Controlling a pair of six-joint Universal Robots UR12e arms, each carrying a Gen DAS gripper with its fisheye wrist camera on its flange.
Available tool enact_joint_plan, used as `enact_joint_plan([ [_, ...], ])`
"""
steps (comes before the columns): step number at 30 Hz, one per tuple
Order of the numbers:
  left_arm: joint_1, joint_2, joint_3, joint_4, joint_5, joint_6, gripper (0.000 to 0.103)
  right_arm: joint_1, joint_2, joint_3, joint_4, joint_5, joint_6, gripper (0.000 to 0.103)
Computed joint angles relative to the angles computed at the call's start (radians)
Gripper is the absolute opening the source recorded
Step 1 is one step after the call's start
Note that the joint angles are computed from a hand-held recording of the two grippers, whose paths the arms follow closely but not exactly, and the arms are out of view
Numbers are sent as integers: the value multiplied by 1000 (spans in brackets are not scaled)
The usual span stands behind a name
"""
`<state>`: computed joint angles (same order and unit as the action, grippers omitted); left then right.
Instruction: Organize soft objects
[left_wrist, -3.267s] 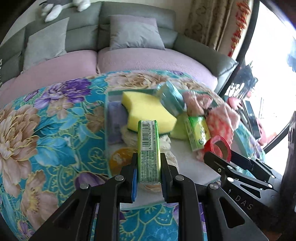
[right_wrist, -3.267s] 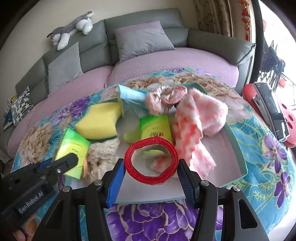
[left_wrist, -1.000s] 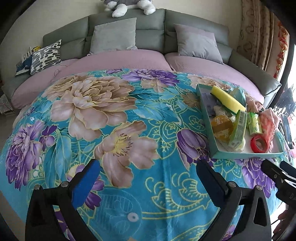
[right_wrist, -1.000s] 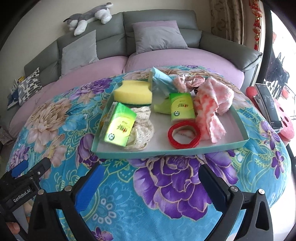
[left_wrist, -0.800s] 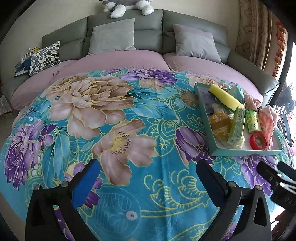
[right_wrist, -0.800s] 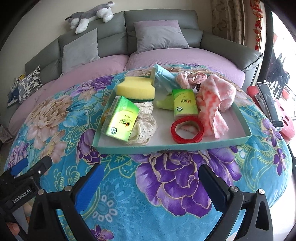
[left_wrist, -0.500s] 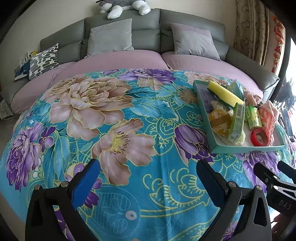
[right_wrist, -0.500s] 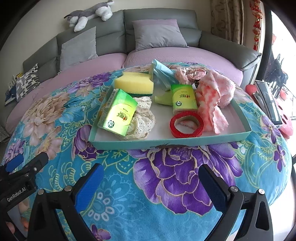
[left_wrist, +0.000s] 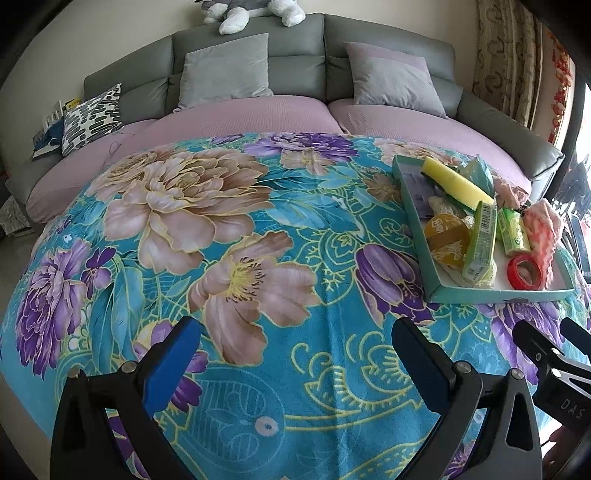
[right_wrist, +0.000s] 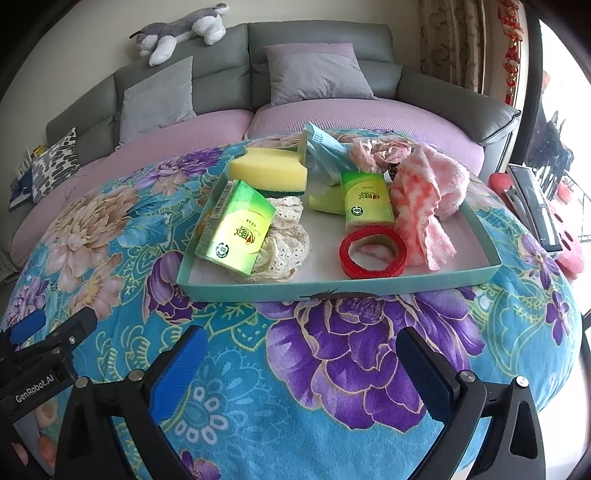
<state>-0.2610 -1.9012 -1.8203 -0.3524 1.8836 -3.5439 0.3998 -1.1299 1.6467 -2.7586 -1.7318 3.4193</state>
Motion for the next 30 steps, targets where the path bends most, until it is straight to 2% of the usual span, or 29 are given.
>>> enact_joint_plan([
  [4,-1,0,0,-1,8,-4,103,2,2,-3,4,-5,-8,103],
  [12,-18,-5,12,-30,71,-2,103,11,7,-11,11,-23,-33,103],
  [22,-19,-2,14,-55,96,-29,103,11,7,-11,9,-25,-38,103],
  [30,-36,-9,29,-95,175,-36,103,11,7,-10,10,-26,-39,103],
])
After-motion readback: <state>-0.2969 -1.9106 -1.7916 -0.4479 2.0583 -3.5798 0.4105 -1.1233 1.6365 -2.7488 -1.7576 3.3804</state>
